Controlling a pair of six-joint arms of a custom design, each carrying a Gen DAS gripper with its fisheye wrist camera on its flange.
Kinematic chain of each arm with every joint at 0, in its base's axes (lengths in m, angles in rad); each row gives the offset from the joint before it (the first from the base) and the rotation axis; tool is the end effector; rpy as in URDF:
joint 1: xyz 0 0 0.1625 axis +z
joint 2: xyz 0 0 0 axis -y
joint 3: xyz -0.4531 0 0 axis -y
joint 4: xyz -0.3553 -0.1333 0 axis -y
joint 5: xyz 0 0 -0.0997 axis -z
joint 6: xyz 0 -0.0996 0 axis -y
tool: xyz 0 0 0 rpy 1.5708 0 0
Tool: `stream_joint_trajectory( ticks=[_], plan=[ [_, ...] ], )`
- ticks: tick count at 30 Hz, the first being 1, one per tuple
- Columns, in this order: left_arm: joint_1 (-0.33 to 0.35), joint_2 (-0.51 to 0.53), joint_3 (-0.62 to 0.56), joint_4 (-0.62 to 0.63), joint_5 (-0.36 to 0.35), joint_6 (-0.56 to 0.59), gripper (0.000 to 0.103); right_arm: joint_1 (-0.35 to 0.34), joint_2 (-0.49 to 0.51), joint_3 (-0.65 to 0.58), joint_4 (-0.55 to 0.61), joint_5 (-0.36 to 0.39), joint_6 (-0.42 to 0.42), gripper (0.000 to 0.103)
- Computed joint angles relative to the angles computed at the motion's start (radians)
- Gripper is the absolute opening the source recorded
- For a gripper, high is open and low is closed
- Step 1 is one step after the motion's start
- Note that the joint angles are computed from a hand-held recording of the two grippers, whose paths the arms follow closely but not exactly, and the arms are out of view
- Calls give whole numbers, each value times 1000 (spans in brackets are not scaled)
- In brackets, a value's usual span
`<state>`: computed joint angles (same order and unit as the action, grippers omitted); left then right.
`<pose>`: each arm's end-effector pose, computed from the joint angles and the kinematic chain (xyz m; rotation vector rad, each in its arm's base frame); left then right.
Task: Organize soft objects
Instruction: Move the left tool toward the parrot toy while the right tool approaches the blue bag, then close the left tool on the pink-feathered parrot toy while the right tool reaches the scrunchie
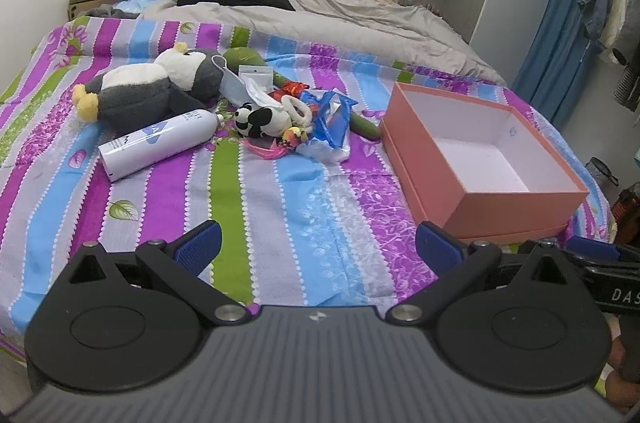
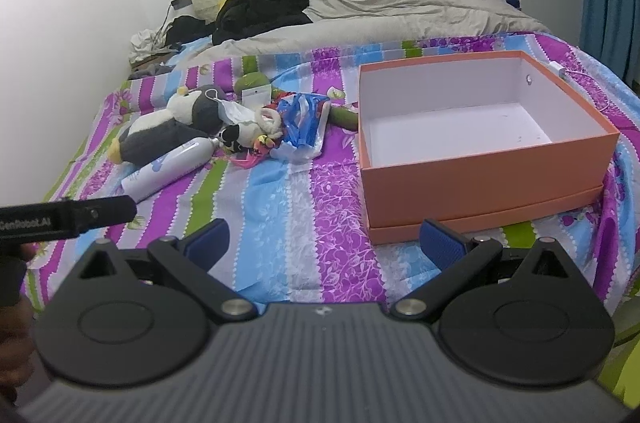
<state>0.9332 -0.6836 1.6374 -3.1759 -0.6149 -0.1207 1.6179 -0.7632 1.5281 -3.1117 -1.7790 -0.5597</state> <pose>-0.2269 -0.6669 0.1736 0.1931 2.2591 -1.1289 0.1466 -0.7171 0.2299 0.6682 -2.5044 0.9553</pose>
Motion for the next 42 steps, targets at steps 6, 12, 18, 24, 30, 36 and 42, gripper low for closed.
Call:
stream_joint_trajectory(
  ticks=[6,12,18,24,30,36,42],
  plan=[
    [37,18,-54,38,-12,20,103,-7,39,-51,20,-1,9,103],
    [77,42,-124,84,-27,29,103,-7,77,-107,46,-11,9,103],
    [95,64,-172,106,-34,49,103,-3,105,-151,75,-10,13,103],
    [109,81,-206,118,-39,57,103,-3,121,-177,91,-10,16,103],
    [133,100,-228,107,-52,77,103,-2,140,-192,76,5,1,103],
    [166,128,-282,120,-49,85,103,-2,170,-236,119,94,-1,103],
    [190,148,-332,152,-64,81,103,7,220,-309,145,101,5,101]
  ],
)
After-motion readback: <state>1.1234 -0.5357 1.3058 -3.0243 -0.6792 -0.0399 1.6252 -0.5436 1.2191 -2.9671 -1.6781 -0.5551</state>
